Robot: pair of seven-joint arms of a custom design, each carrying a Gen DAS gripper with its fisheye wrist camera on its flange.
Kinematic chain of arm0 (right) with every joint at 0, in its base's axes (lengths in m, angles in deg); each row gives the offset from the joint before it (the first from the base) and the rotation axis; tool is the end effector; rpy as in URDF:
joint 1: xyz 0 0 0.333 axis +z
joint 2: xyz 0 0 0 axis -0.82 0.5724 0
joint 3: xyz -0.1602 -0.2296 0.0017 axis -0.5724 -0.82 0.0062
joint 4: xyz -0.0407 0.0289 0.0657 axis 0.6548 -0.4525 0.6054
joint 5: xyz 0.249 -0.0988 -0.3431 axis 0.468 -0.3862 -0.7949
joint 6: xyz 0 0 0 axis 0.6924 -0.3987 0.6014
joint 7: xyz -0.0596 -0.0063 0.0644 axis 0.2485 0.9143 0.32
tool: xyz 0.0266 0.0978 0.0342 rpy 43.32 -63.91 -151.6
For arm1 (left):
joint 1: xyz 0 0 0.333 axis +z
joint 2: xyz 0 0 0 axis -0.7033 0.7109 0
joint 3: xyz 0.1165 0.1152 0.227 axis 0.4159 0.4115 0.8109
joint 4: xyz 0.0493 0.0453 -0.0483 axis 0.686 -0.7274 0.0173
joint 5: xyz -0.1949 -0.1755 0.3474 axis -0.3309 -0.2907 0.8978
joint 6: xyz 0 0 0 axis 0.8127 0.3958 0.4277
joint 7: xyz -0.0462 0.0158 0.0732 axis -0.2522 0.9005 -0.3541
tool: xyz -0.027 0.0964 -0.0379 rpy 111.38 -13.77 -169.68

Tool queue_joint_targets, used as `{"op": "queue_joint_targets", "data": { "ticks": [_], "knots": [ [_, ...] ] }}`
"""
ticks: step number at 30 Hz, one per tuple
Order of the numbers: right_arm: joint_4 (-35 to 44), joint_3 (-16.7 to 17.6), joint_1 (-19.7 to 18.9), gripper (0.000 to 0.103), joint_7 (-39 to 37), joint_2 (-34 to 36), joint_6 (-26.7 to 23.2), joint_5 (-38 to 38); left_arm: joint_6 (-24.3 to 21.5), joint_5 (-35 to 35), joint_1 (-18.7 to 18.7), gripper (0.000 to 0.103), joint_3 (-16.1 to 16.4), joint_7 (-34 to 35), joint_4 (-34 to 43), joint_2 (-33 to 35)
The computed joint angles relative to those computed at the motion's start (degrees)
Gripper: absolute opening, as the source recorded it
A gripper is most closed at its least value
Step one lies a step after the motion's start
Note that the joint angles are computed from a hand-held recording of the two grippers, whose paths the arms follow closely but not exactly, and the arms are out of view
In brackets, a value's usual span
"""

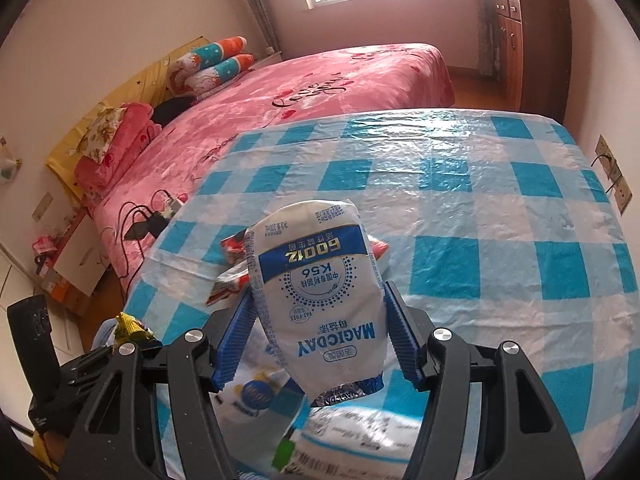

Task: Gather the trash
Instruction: 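Lift both held bags and carry them toward the orange bin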

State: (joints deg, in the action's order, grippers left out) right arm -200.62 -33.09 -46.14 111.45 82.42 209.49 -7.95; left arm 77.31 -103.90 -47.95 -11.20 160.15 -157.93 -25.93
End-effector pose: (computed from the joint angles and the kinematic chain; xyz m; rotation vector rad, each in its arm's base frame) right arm 0.6001 0.1457 0.5643 -1.3734 2.0106 -0.4984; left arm 0.6678 -0.1876 0.5159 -1.6309 2.3629 -1.0831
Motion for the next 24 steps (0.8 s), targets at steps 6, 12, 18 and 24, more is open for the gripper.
{"op": "queue_joint_targets", "data": {
  "ticks": [6, 12, 18, 24],
  "knots": [
    [-0.11, 0.43, 1.05, 0.063, -0.89, -0.11, 0.51, 1.87, -0.81, -3.45, 0.73, 0.037, 0.60, 2.32, -2.80, -2.78],
    [-0.02, 1.23, 2.47, 0.063, -1.60, 0.06, 1.23, 2.98, -1.47, -6.19, 0.90, 0.037, 1.97, 4.39, -5.43, -5.29],
    [1.27, 1.99, 4.26, 0.063, -2.71, 1.37, 1.56, 3.94, -1.87, -8.48, 1.11, 0.037, 3.58, 5.98, -7.89, -7.63],
    [4.45, 2.11, 6.69, 0.063, -5.70, 4.28, 1.21, 7.11, -2.10, -10.05, 1.53, 0.037, 5.13, 6.93, -10.13, -9.56]
  ]
}}
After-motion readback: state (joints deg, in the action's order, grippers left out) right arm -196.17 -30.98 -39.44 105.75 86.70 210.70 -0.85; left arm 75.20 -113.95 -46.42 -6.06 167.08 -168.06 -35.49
